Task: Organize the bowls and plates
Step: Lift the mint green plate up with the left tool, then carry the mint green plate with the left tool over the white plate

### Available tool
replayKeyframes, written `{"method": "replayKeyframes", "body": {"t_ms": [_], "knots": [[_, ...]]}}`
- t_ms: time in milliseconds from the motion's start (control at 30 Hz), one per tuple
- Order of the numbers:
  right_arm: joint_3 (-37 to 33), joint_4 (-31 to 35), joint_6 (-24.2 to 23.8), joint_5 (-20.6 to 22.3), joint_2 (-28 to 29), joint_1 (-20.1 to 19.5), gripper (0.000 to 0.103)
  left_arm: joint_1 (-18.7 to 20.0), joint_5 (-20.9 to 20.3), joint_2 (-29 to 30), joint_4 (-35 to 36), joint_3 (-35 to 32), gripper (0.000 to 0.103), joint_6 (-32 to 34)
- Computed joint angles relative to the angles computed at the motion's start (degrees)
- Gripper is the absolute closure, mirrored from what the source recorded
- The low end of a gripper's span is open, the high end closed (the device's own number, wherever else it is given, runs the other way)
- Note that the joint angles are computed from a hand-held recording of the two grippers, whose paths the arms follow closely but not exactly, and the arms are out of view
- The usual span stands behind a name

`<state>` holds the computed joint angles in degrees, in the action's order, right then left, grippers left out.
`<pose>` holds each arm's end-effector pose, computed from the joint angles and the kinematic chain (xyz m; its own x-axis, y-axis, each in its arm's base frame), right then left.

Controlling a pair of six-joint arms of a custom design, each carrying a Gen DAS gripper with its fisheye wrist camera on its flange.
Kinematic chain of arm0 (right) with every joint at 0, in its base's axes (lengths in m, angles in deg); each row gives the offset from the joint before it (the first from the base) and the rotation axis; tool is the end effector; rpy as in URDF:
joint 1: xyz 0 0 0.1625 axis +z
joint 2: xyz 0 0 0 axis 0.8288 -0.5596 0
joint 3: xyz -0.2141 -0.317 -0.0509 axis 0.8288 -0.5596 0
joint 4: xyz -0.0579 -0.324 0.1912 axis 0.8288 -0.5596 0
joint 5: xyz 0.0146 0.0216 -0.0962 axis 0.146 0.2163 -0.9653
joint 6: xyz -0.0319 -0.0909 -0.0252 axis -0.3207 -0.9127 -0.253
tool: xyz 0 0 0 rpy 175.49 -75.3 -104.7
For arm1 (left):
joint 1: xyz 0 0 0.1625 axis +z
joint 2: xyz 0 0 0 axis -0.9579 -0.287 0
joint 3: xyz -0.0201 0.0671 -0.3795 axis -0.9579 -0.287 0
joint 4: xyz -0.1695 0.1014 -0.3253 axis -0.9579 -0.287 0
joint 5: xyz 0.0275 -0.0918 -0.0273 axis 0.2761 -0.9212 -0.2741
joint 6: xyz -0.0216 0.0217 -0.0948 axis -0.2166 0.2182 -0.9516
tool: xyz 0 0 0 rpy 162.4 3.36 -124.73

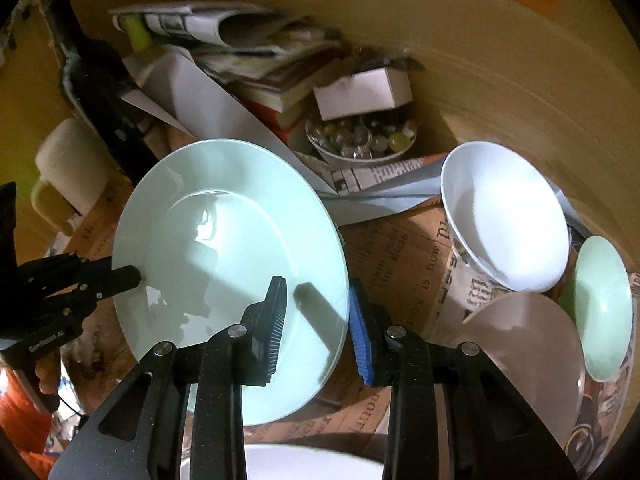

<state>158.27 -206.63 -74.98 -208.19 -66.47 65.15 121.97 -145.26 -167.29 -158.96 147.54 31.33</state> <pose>0.3108 -0.3867 0.1304 -0.7695 -0.1330 0.6247 -0.3810 0.8806 -0.2818 -0.1186 -0.4035 0.2300 -0.8151 0.4206 -0.3985 0.5492 0.7799 -0.3002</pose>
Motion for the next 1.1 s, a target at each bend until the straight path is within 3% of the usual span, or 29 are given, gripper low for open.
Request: {"method": "replayKeyframes", "body": {"t_ms": [400,667,1100], "knots": [[4.04,-4.23,0.53,-1.33,-4.26,4.12,0.075,-9.05,4.1,-8.55,-1.33,5.31,0.084,-2.51],[7.66,-9.01,-0.52,-2.51,-6.18,5.08,0.075,-13.53,4.1,-11.1,0.31,6.92,0.084,-5.56],[13.91,-8.7,4.06,-5.0,-12.14,8.44,0.075,-18.31,2.67,-13.22,2.8,9.57,0.084,-9.41]]}}
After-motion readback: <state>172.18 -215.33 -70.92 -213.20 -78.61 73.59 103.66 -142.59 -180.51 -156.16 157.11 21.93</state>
